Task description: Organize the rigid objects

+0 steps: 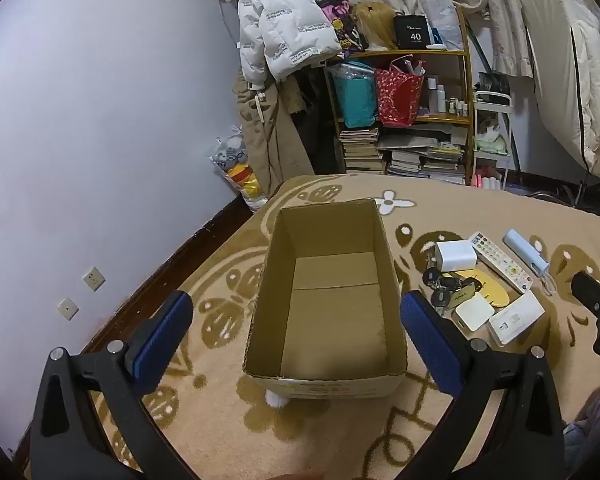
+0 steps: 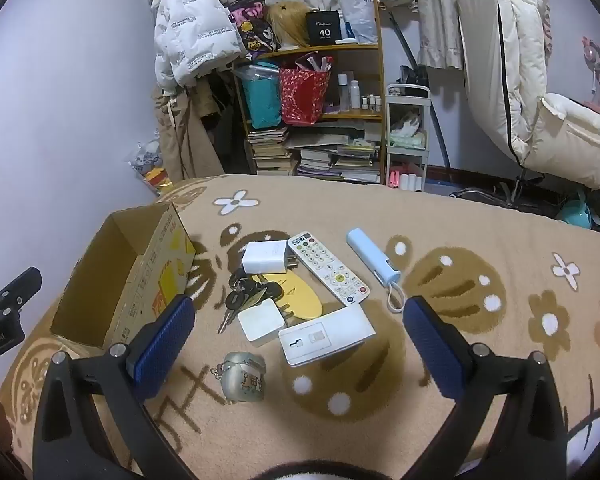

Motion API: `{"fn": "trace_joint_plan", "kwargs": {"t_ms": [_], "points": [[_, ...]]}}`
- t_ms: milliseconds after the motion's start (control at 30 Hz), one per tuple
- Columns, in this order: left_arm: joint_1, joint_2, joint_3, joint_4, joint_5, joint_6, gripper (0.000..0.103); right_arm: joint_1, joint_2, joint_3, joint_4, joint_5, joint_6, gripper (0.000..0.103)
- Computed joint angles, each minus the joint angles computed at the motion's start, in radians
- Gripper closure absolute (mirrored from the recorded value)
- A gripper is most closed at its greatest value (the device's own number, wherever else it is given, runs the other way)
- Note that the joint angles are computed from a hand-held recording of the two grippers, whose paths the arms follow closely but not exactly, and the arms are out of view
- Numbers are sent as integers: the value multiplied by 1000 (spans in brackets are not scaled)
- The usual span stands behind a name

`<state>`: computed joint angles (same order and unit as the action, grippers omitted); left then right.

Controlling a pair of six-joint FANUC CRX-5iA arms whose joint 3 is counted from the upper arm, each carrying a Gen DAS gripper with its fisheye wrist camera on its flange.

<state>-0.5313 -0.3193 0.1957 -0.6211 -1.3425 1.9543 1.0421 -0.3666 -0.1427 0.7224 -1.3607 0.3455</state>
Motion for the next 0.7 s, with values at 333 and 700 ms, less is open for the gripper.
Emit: {"fn": "trace_joint_plan", "kwargs": {"t_ms": [333, 700], "points": [[26, 0, 15, 27, -2, -20, 1, 4, 5, 6, 3, -7, 2, 0], [5, 0, 2, -3, -6, 3, 1, -1, 5, 8, -2, -2, 5, 0]]}}
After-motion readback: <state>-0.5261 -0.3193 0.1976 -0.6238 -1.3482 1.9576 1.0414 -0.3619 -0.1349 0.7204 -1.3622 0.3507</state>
